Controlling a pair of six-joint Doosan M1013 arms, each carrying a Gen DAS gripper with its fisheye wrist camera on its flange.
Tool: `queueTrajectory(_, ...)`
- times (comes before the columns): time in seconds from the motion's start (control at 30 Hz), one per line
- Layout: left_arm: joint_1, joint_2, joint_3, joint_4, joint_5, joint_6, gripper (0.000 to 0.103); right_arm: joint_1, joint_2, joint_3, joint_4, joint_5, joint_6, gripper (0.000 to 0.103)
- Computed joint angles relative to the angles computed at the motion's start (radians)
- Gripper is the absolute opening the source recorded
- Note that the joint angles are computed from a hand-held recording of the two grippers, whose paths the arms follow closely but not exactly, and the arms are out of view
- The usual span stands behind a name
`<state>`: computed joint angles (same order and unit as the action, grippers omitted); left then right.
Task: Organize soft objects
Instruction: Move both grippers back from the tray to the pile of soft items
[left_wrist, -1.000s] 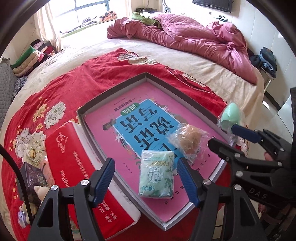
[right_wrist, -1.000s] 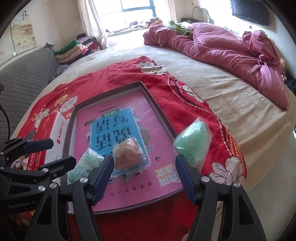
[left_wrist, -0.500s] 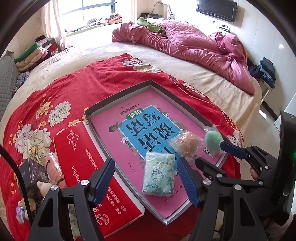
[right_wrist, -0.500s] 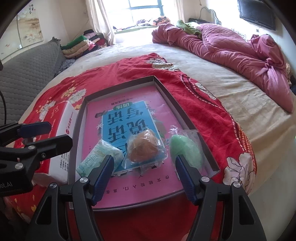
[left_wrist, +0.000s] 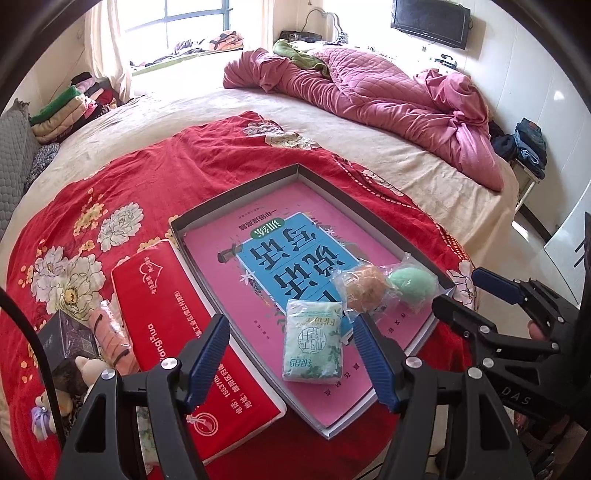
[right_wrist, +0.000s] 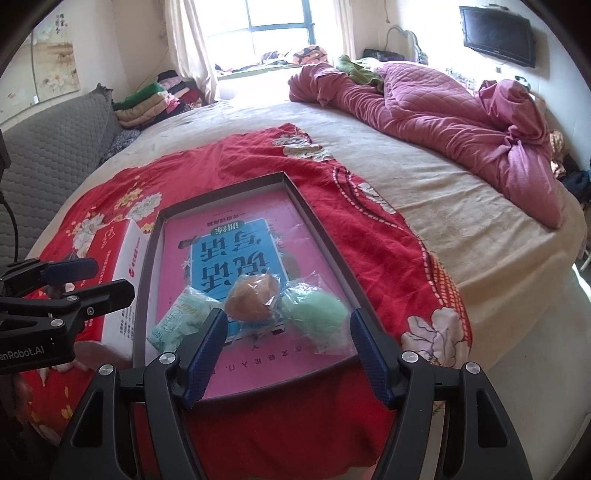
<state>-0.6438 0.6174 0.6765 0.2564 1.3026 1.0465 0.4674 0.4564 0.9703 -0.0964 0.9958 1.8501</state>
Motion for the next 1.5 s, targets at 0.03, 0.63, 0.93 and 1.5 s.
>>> queueTrajectory(0.03,-0.001,-0.003,0.001,0.002,-0.002,0.000,0.069,0.001,-0.001,-0.001,-0.003,0.002,0.001,0.070)
queueTrajectory(0.63,-0.021,-0.085,0.089,0.069,-0.042,-0.034,0.077,0.073,-0.037,-0.006,-0.258,0.017,0.224,0.075)
queueTrajectory(0.93,-0.032,-0.153,0.176,0.115,-0.074,-0.076,0.077,0.120,-0.074,-0.007,-0.361,-0.028,0.302,0.076)
queueTrajectory(1.5,-0.018,-0.293,0.324,0.230,-0.103,-0.197,0.077,0.210,-0.060,-0.099,-0.355,-0.111,0.268,0.077)
